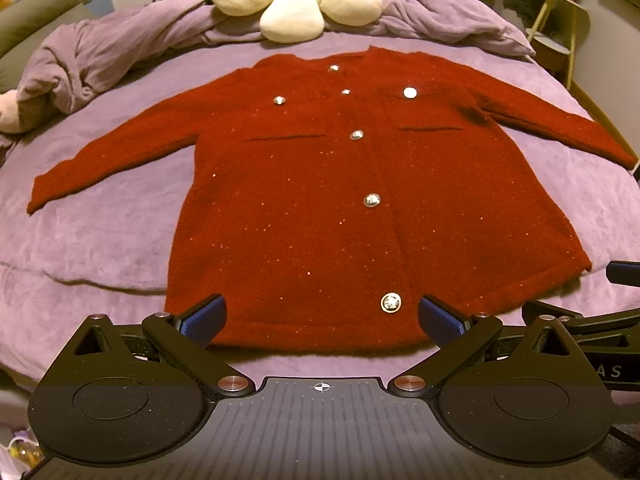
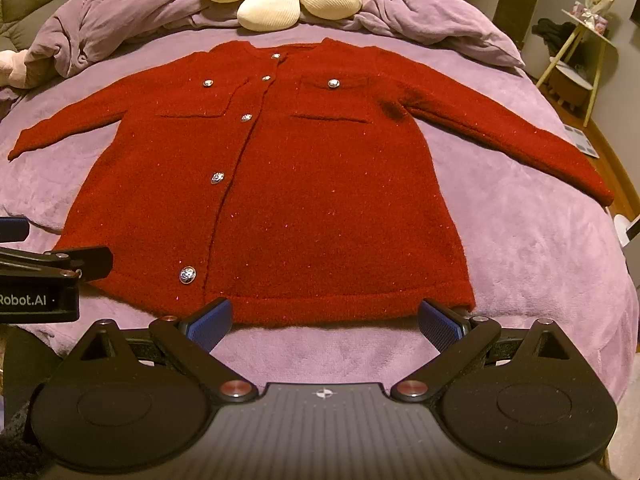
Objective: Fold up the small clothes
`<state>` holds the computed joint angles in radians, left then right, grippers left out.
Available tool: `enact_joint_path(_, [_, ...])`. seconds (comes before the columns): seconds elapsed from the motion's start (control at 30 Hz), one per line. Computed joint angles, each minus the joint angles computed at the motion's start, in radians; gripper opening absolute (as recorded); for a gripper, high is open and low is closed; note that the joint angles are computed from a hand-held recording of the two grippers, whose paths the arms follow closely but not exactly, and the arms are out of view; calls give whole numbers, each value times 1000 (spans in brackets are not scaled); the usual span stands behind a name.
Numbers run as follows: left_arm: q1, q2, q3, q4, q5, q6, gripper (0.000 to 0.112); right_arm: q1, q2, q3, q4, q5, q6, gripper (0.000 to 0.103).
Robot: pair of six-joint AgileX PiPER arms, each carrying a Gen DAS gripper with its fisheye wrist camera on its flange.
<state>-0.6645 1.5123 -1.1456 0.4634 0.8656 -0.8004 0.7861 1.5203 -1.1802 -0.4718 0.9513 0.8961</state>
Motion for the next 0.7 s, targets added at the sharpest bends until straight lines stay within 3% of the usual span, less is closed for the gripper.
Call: enact_joint_path(0.7, [10,1,-10,-22,3,18,103,-1,-4,4,5,0,11,99])
